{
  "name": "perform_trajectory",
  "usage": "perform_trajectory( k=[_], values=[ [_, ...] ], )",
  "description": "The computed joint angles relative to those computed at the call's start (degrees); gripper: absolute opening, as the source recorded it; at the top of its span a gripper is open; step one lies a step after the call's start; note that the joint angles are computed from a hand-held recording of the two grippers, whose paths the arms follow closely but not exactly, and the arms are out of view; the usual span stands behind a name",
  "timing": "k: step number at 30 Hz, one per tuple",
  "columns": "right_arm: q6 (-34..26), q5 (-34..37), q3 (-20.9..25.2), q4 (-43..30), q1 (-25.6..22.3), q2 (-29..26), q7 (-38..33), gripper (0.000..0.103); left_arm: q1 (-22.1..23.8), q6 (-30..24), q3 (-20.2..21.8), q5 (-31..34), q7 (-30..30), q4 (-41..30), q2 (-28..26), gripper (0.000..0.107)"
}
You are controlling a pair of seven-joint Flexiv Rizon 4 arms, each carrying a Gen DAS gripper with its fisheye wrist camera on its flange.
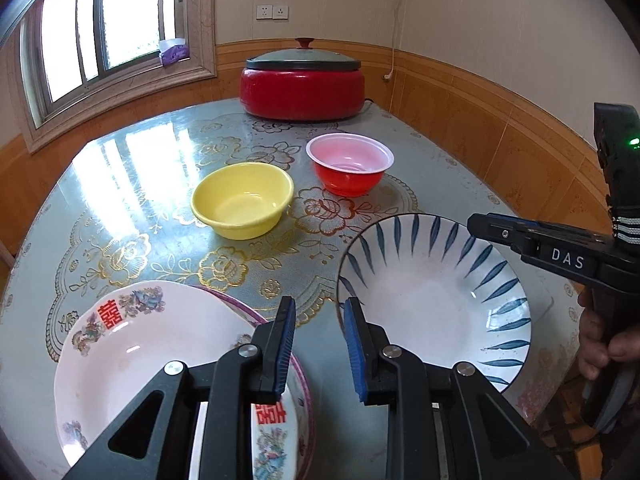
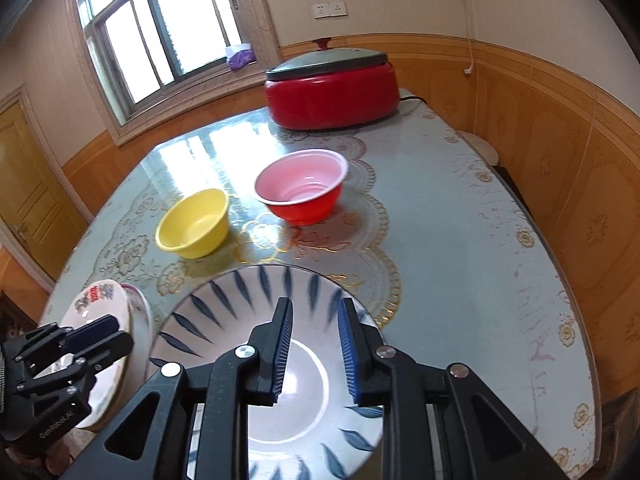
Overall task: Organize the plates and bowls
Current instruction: 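Open the left tool, move it to the yellow bowl and grasp its rim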
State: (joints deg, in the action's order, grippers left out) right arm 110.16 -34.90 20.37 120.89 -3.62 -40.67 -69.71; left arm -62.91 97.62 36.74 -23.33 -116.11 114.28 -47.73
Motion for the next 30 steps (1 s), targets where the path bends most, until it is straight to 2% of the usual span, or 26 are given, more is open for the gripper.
perform_trajectory(
  k=[3,8,13,16,18,22,25,28,30],
  values=[
    [-2.60,-3.35,4.58,-1.46,-3.05,-1.29,0.49,0.025,0.45,0.53,0.20,-0.07,0.05,0.56,0.49,0.025],
    [-6.27,-4.49,9.83,-3.57,-4.46,-2.91,-0.53,0.025,0.38,0.49,1.59,-1.37,0.25,1.49,0.72,0.025],
    [-10.61,-2.85,13.90,-6.52,-4.20,-4.82,-3.35,0.025,1.24,-0.05,2.18,-2.27,0.15,2.01,0.97,0.028],
    [-12.45,-0.96,15.25,-8.17,-3.62,-5.47,-4.70,0.025,4.11,0.43,0.18,-1.77,0.31,2.26,1.96,0.028],
    [-14.48,0.25,17.26,-9.79,-4.25,-6.64,-5.60,0.025,4.45,-0.21,0.59,-1.76,0.30,2.04,1.77,0.028],
    [-23.15,2.99,24.25,-15.19,-7.11,-11.25,-7.92,0.025,6.83,-1.33,0.25,-0.54,0.27,1.21,2.00,0.028],
    [-26.48,5.56,23.61,-19.15,-4.47,-12.26,-7.66,0.025,10.17,-1.68,-1.23,0.64,-0.07,0.31,2.52,0.028],
    [-30.35,7.82,23.27,-23.67,-1.98,-13.91,-7.98,0.026,12.04,-4.67,-0.76,1.51,-1.29,-1.89,1.71,0.028],
    [-33.30,9.24,22.36,-26.92,0.01,-14.97,-7.89,0.026,14.74,-5.24,-2.34,2.64,-1.85,-2.89,1.85,0.028]
  ],
)
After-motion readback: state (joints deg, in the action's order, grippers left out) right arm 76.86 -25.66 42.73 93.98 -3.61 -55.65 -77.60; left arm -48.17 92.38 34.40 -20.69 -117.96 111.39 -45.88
